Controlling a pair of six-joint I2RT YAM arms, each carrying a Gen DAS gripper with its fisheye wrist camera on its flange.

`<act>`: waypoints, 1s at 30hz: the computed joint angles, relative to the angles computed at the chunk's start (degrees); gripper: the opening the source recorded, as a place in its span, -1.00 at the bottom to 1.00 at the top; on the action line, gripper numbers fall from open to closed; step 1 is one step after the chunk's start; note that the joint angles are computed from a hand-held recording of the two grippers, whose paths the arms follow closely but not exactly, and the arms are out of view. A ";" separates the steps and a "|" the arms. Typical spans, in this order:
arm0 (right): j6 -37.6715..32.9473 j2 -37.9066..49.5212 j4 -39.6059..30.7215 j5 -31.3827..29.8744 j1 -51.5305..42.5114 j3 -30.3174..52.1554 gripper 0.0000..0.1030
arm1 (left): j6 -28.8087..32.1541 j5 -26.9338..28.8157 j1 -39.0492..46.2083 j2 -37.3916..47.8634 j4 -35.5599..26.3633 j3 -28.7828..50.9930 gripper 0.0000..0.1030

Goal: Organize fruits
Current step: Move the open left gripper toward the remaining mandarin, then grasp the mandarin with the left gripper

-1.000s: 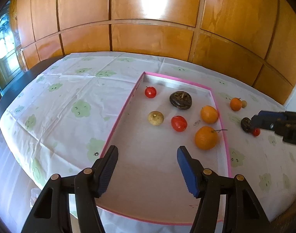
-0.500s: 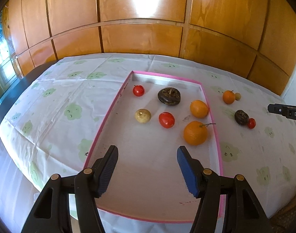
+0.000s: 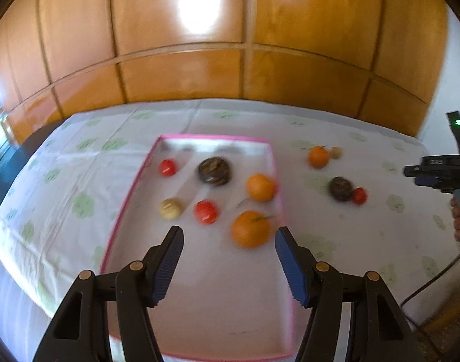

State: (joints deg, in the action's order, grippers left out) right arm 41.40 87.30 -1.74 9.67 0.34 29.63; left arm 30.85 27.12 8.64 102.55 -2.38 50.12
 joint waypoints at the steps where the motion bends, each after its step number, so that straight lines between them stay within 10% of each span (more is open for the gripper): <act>1: -0.05 -0.15 0.11 0.09 0.37 -0.05 -0.14 | -0.08 0.14 -1.13 -0.68 -0.18 -0.28 0.24; 14: -1.47 -0.31 0.11 -0.76 0.66 0.71 -0.14 | -6.22 -2.00 -16.12 4.32 -7.75 6.84 0.24; 30: -3.53 0.07 1.86 -5.03 -0.10 1.29 -0.14 | -14.86 -10.64 -27.87 25.17 -13.77 34.59 0.24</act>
State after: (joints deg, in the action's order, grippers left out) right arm 37.87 87.37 0.12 4.64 0.25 30.93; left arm 15.99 16.48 -19.24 127.72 -16.15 84.71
